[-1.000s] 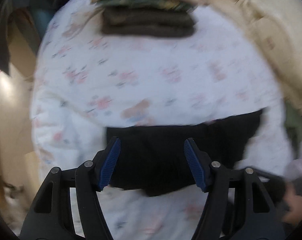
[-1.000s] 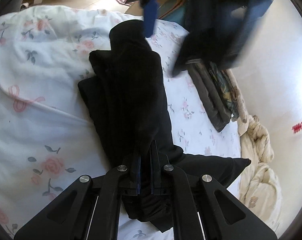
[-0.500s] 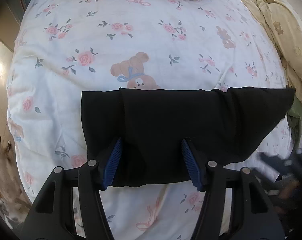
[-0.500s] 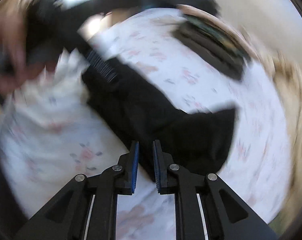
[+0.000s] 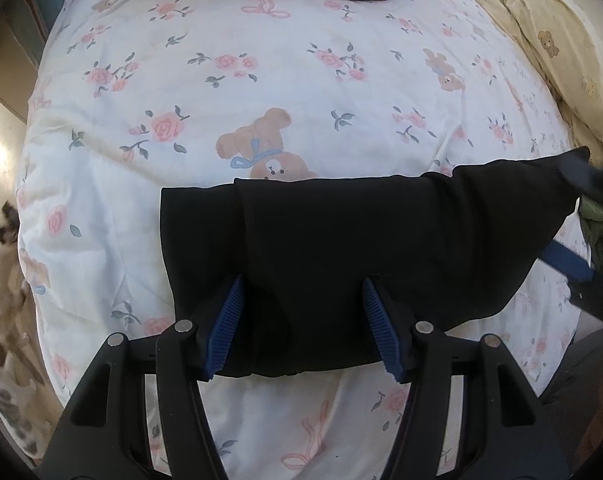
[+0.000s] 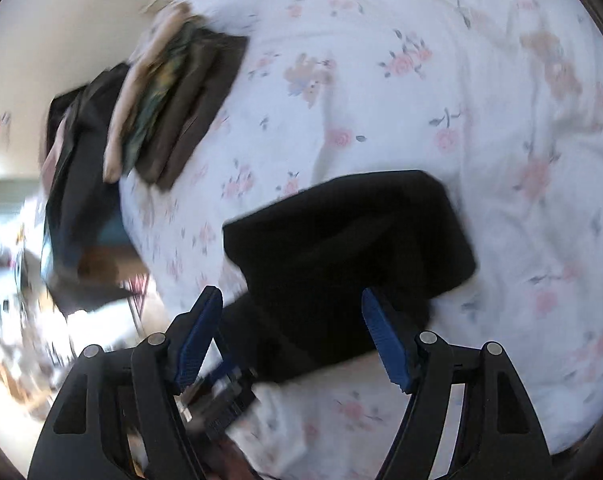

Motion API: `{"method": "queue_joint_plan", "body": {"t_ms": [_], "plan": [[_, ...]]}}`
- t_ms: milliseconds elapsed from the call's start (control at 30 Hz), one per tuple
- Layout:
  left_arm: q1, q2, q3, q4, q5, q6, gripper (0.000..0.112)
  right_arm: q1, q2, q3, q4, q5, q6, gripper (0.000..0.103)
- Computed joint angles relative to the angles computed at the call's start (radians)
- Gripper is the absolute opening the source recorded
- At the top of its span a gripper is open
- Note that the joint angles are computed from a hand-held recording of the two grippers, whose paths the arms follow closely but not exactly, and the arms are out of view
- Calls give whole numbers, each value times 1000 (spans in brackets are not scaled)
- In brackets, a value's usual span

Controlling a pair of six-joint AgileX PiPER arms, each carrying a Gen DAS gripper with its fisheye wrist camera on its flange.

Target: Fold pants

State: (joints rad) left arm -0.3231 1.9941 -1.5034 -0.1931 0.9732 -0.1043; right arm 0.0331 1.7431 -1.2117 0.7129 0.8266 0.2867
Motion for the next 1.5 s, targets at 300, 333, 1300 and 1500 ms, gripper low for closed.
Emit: {"method": "queue_joint_plan", "body": {"t_ms": [300,333,1300,1500], "plan": [[12,-8,25,-31,-19,37,57,-52,-26,29,-156,-61,30,3],[17,-13,32,-41,-21,53,58,-75,-39,49,-111,-61,-28,3],[255,-253,205,-170,-66,-67,62,-321,29,34,105,205,-577,55],[226,-182,229,-271,-61,15,62,-327,70,78,183,201,-625,54]]}}
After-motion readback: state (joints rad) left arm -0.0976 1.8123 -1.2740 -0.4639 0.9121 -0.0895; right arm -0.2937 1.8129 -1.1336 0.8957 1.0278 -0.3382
